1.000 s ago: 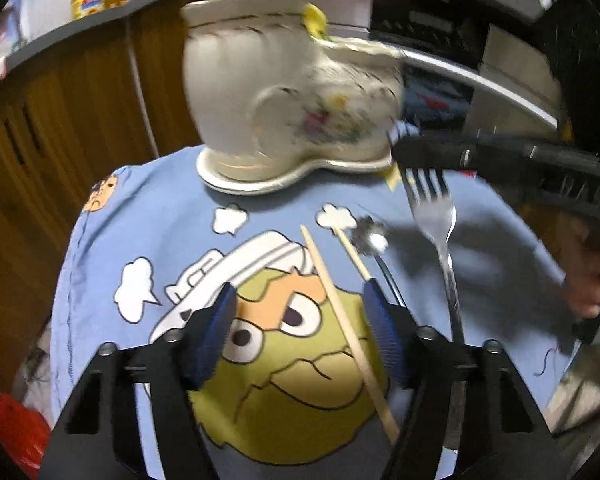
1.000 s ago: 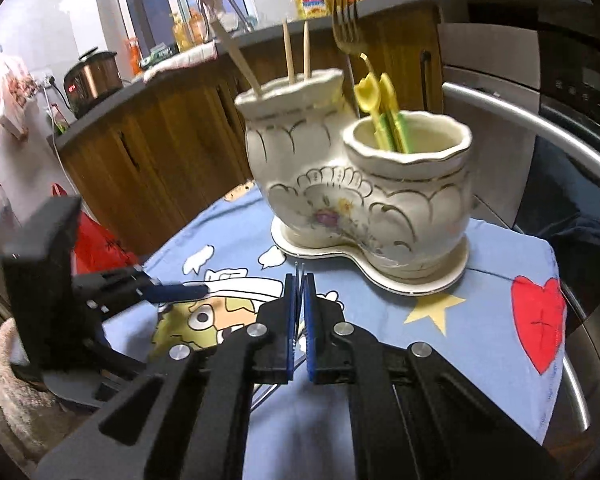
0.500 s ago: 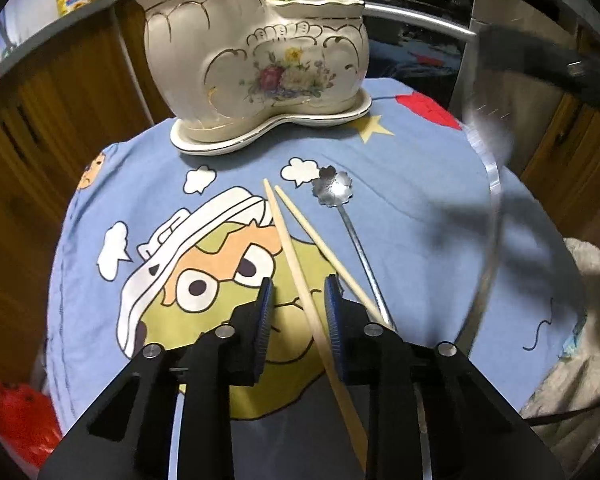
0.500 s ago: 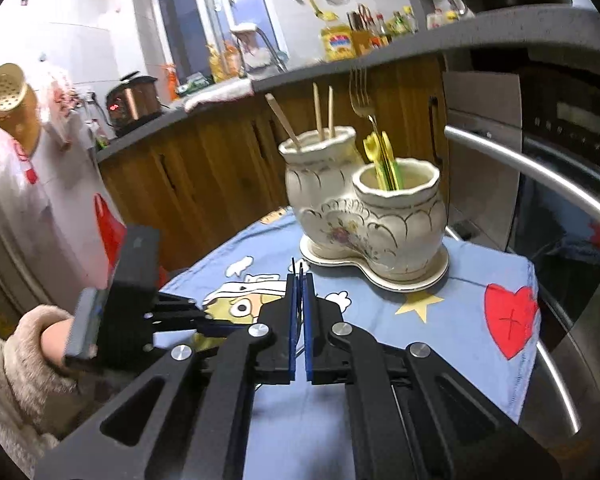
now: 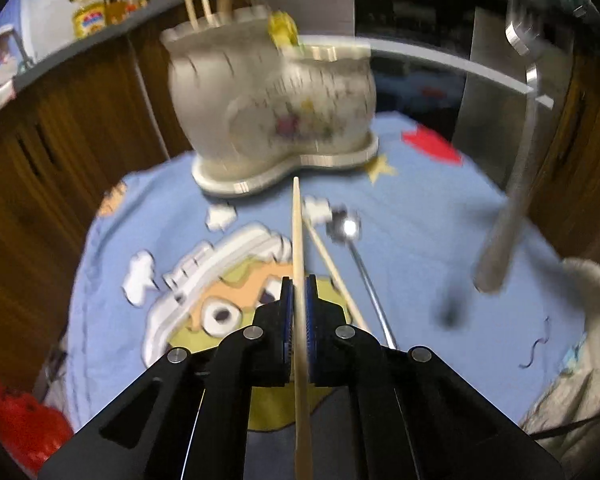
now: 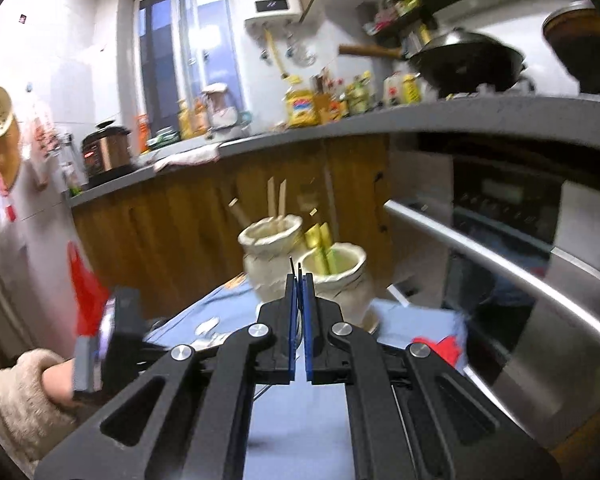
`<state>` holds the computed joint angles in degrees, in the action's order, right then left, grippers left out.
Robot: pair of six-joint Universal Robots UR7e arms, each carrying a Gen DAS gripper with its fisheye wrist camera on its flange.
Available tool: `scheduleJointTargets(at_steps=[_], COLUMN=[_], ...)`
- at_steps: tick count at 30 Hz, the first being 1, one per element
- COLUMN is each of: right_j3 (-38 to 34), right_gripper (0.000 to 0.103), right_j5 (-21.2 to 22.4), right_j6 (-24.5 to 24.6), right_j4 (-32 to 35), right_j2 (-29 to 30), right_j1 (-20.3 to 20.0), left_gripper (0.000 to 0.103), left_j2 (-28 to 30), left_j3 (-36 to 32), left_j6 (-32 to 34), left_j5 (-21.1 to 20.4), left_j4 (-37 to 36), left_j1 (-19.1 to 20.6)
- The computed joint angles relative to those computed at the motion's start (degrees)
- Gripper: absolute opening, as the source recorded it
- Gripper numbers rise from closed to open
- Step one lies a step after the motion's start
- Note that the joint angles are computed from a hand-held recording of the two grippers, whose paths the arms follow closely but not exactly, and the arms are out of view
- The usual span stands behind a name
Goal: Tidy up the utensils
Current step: 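Lift the chopstick with the left tool while the right tool carries the fork over the holder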
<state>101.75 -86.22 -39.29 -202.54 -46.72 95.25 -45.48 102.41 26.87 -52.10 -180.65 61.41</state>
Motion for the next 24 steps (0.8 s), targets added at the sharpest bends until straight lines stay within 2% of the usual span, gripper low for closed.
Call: scheduleJointTargets(at_steps=[7, 11, 12, 17, 20, 24], right_j3=[-7.0, -12.2, -13.5, -19.9, -24.0, -27.4], right_gripper=[0.003, 0.003, 0.003, 0.003, 0.003, 0.003], right_j5=[-4.1, -5.7, -5.9, -6.9, -8.1, -8.9], right_j6=[0.6, 2.4, 3.3, 5.7, 5.7, 3.3], right_j4=[-3.8, -4.2, -4.8, -10.6, -13.2, -16.0], right_j2=[2.7, 4.8, 5.4, 10.1, 13.4, 16.8], right_j1=[2.6, 3.5, 3.7, 3.9, 4.0, 3.8], left_gripper=[0.006, 0.006, 0.006, 0.006, 0.006, 0.006], left_j2=[-5.3, -5.5, -5.2, -0.7, 1.8, 6.5], left_j3=[3.0, 1.8, 0.7, -7.3, -13.4, -21.5], left_j6=[3.1, 5.5, 5.8, 7.0, 4.0, 1.6], left_j5=[-11.5, -16.6, -18.3, -21.6, -24.3, -27.9], left_j4=[-10.7, -17.6, -19.8, -26.2, -25.0, -24.8], left_j1=[-1.3, -1.9, -1.7, -0.4, 1.0, 2.7])
